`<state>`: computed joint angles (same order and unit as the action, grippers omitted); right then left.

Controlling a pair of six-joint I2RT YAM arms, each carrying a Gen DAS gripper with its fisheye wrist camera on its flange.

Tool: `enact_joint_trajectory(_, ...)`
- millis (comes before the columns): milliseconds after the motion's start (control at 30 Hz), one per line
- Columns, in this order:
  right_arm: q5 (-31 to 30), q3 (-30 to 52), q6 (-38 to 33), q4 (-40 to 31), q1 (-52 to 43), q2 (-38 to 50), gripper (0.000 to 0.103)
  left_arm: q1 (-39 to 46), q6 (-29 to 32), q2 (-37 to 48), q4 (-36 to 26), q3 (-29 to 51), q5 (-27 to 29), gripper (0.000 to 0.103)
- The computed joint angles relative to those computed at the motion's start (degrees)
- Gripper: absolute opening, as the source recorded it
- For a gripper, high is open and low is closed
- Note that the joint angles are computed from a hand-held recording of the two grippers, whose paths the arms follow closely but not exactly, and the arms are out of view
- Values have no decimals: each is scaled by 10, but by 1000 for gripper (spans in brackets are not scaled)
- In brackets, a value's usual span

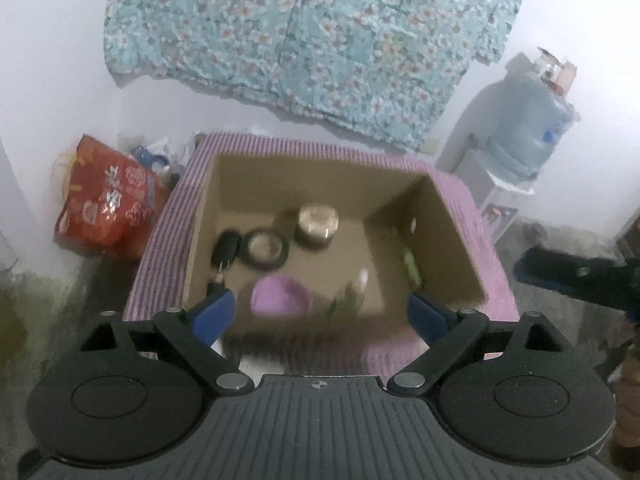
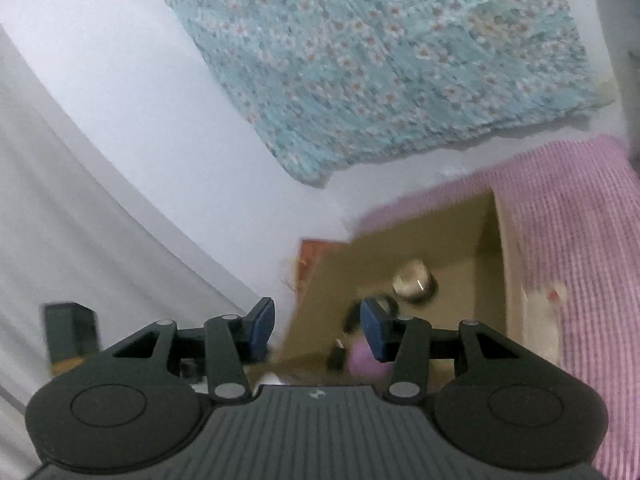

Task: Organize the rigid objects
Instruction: 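Move the right tool to the white charger and close on it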

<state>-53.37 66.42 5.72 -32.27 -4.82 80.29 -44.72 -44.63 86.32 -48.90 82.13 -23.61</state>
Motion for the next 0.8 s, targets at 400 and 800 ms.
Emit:
enact_joint_trajectory(400,202,-79,-59,63,209,32,51,-64,-3,-20,112,-207,-14,78)
enact_joint_trajectory(800,292,-1,-144,56,321,167,51,-35,41,-3,224,-283,-10,63)
